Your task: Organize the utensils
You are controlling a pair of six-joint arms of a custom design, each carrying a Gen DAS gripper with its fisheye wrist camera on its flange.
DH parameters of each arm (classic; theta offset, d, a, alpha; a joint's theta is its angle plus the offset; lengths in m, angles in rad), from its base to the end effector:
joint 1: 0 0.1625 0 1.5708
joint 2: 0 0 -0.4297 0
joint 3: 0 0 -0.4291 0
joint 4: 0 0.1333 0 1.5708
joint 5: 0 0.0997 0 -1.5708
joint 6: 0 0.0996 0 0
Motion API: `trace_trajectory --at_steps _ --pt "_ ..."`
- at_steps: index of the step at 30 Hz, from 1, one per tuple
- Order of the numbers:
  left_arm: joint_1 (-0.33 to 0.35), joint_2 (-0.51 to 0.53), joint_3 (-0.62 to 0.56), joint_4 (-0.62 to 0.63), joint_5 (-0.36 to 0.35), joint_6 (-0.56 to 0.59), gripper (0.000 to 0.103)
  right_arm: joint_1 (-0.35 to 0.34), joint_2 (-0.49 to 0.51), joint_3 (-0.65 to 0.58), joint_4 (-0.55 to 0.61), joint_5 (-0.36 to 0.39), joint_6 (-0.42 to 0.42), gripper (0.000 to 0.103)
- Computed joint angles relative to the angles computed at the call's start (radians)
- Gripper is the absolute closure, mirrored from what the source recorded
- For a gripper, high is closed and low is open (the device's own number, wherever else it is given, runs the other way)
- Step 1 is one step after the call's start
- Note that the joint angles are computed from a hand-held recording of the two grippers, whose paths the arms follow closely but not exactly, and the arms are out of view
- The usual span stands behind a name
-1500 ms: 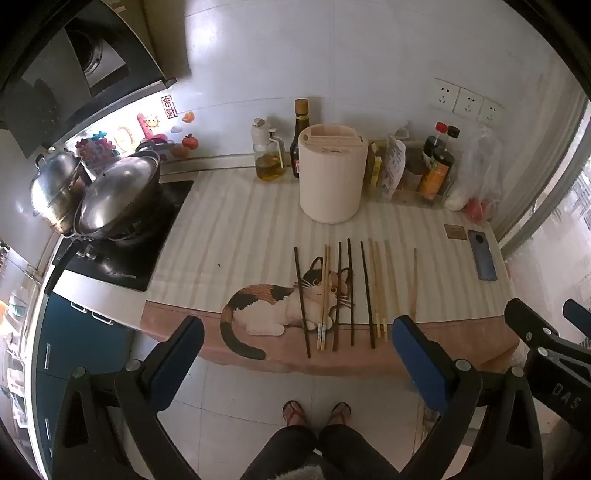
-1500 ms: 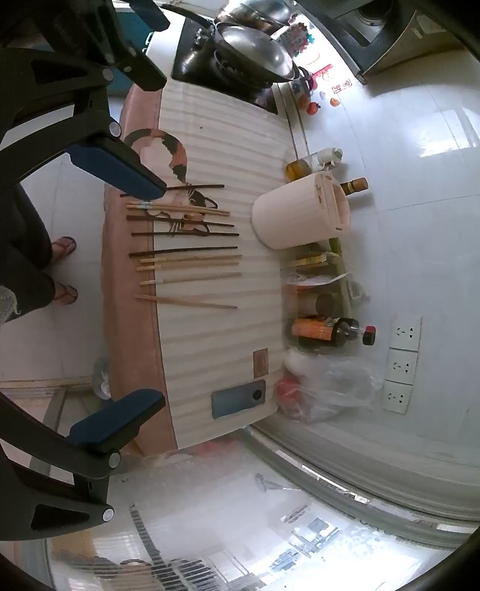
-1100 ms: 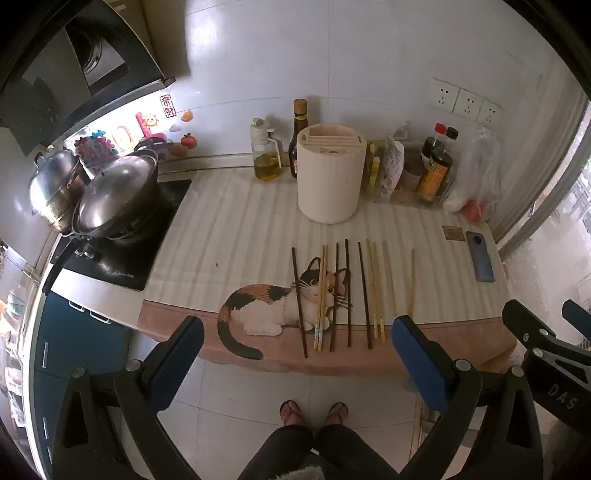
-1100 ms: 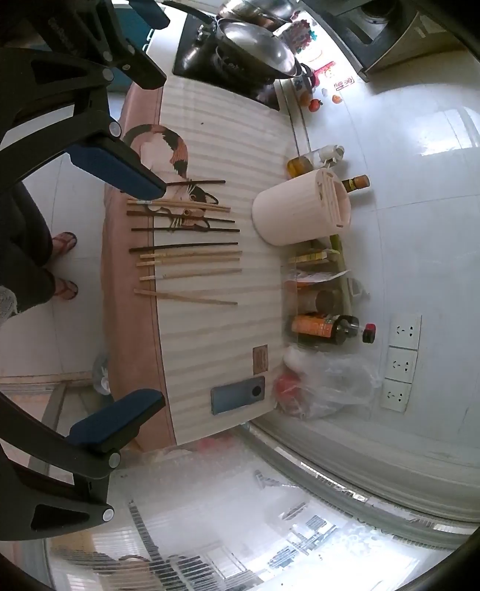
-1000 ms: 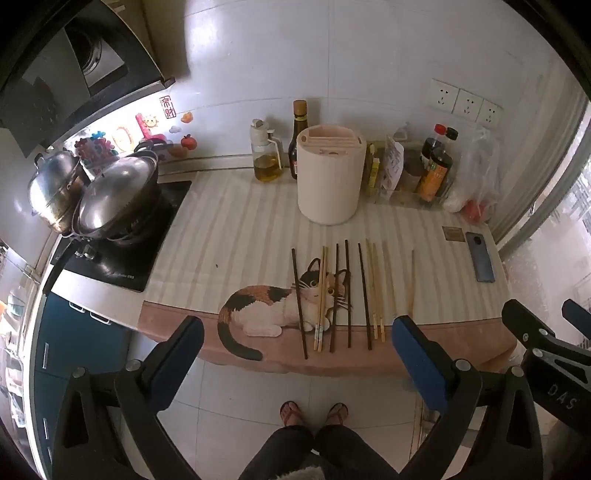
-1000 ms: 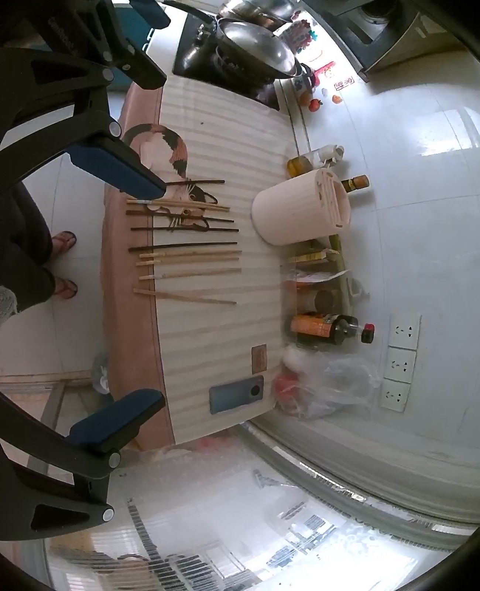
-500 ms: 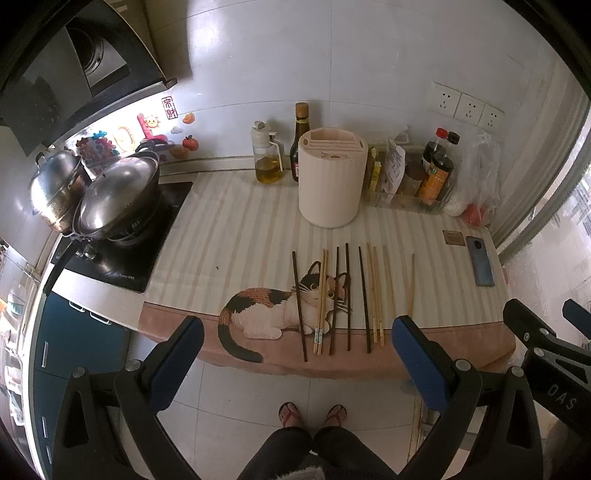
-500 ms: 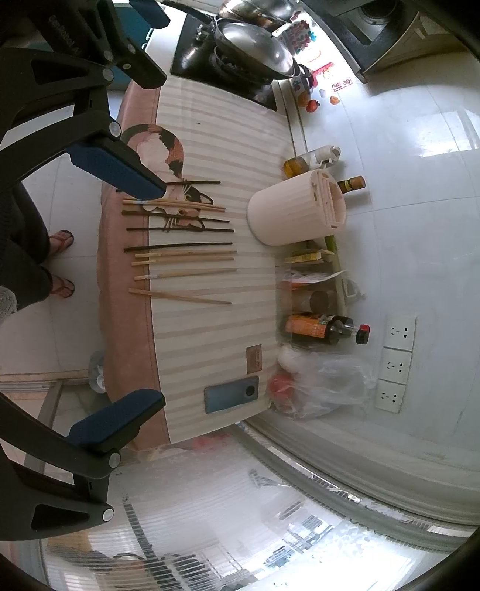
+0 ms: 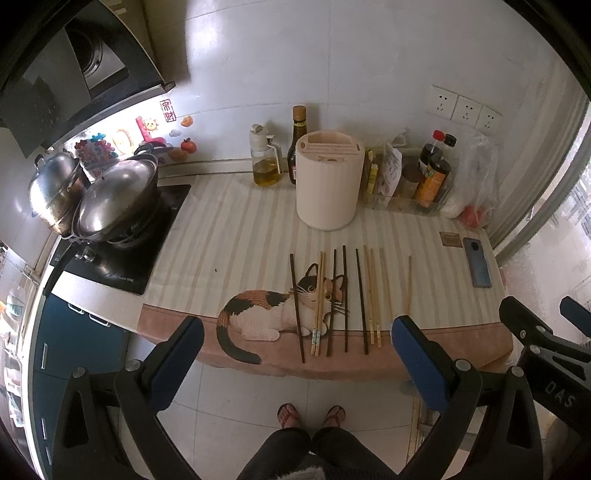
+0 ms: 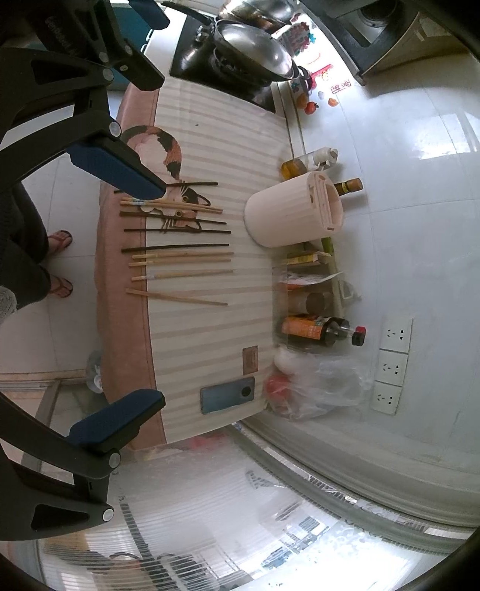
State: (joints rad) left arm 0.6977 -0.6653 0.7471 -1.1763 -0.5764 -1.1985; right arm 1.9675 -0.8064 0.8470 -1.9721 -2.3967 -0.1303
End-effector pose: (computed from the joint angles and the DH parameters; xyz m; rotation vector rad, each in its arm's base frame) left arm -0.4963 -0.6990 0.2987 -0.0686 2.1635 -0.7363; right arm 0.3812 -0.7546 0.4273 0.4239 -2.2807 0.5525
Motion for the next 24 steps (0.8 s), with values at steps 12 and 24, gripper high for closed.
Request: trace_trajectory --at_steps 12,24 --pt "-0.002 0.011 -0.025 0.010 0.001 -0.004 0.000 0.002 0.004 -0.013 0.009 0.003 0.003 0.000" --pt "-0.003 -0.003 0.002 -0.004 0.004 0.001 0.000 0.004 0.003 -0.013 0.012 0.000 0.004 0.000"
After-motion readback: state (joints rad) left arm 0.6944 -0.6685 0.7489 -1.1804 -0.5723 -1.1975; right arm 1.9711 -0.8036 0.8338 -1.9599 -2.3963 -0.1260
